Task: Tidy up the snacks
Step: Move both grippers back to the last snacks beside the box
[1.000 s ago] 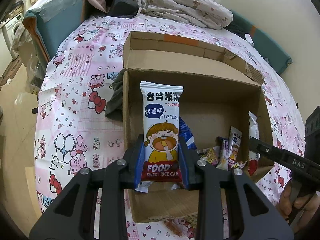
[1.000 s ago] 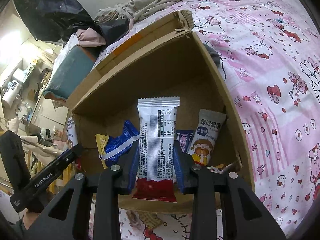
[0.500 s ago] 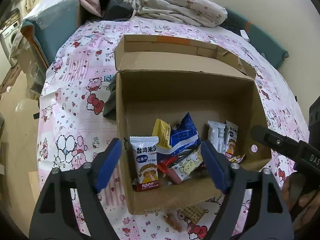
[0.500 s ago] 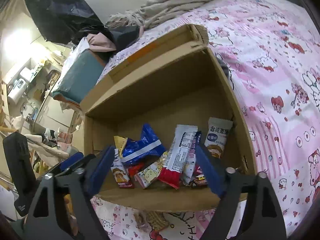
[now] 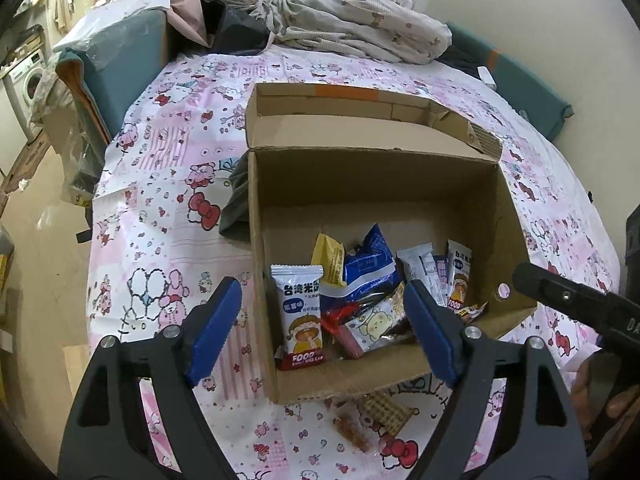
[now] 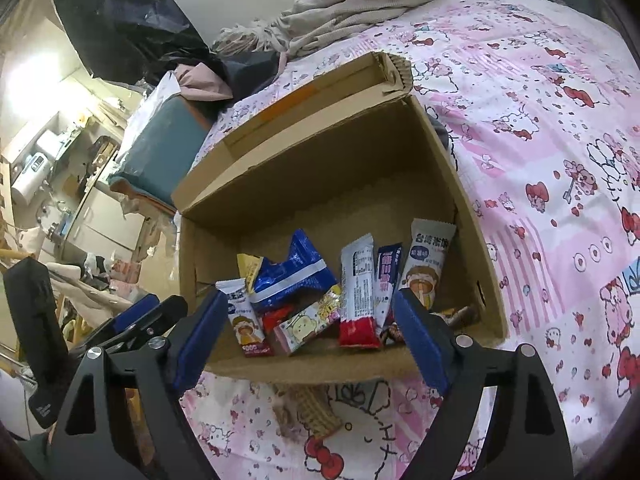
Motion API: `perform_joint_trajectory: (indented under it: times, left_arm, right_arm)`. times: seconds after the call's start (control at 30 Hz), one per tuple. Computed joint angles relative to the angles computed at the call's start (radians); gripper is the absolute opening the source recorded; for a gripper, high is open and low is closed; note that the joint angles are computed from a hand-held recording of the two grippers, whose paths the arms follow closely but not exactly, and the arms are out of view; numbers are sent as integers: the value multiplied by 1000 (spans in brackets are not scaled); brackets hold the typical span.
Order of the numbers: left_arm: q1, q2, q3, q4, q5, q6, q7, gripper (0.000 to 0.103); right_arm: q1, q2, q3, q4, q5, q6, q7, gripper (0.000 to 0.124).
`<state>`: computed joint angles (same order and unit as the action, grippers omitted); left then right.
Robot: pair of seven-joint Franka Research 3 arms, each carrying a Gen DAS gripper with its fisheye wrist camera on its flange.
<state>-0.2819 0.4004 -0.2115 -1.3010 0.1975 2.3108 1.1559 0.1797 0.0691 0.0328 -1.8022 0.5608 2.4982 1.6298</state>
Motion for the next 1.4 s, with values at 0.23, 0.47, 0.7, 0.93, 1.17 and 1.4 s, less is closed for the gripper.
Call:
perform_joint_trajectory:
  times: [0.23,0.47,0.7,0.93,1.17,1.4]
  left_arm:
    - [4,-67,6,-80,6,-17,-55,81]
    - [16,-138,-1,-188,0,-43,-92,81]
    - [25,-182,-8,-253,-15,-72,-122,81]
    - [27,-190,-14,-271,-39,-115,-146,81]
    - [25,-185,-7,-277,-27,-150,-199,81]
    - [33,-132,-22,-259,-94,-189,-191,80]
  right_arm:
    - [6,-51,-1,-51,5,-18,11,87]
    - [17,-87,0,-96,5,-84,54,87]
    - [29,-118,1,-139,-6,-128,94,87]
    - [33,-114,2,-151,-26,-187,143,87]
    - [27,-105,-3,-156,-33,-213,187,87]
    - [12,-106,-11,-172,-37,-195,263,87]
